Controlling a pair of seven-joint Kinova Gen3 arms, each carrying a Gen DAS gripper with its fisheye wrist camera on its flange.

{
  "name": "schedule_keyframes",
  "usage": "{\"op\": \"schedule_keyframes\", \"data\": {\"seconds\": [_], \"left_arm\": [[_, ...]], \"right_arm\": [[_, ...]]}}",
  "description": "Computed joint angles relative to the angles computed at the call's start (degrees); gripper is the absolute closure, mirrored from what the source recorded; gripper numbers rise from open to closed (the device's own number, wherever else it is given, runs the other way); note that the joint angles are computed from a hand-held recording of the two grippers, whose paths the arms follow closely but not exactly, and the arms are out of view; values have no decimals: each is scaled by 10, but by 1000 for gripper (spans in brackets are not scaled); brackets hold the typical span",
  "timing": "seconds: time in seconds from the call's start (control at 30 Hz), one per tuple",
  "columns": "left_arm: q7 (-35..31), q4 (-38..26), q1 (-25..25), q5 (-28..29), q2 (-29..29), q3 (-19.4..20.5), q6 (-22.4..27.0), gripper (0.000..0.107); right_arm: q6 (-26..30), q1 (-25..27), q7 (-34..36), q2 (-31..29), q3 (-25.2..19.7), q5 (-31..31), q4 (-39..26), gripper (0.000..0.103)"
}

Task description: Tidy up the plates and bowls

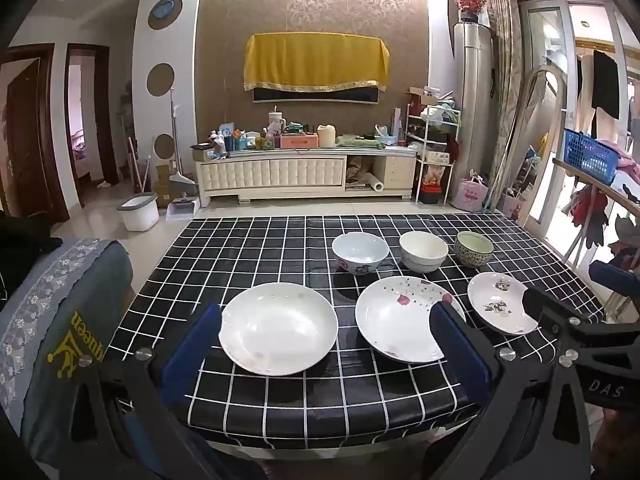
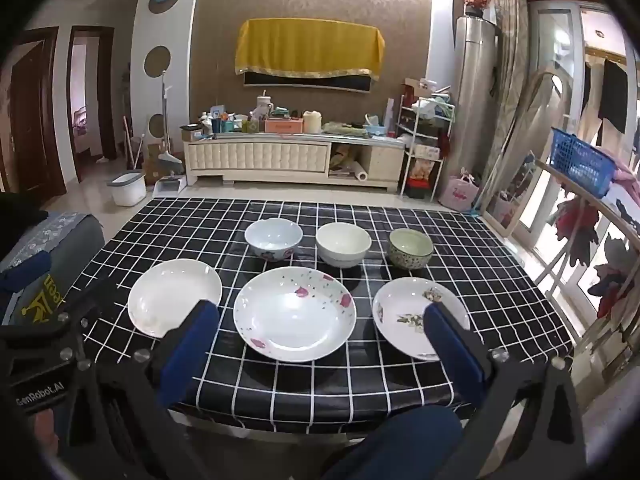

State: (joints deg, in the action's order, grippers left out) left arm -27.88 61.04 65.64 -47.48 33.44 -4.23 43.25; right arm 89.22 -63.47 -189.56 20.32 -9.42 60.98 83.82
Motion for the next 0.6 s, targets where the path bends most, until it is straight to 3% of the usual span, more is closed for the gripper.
{"op": "schedule_keyframes", "data": {"seconds": [0.13, 0.27, 0.6], "left_arm": [[6, -11, 11, -13, 9, -9, 13, 4], [22, 8, 8, -13, 0, -11, -18, 4], [20, 12, 6, -15, -5, -4, -18, 4]], "right_arm": [[-3, 2, 3, -1, -1, -7, -2, 0], [-9, 6, 1, -2, 0, -9, 0, 0], [-4, 2, 0, -5, -3, -13, -1, 0]]}}
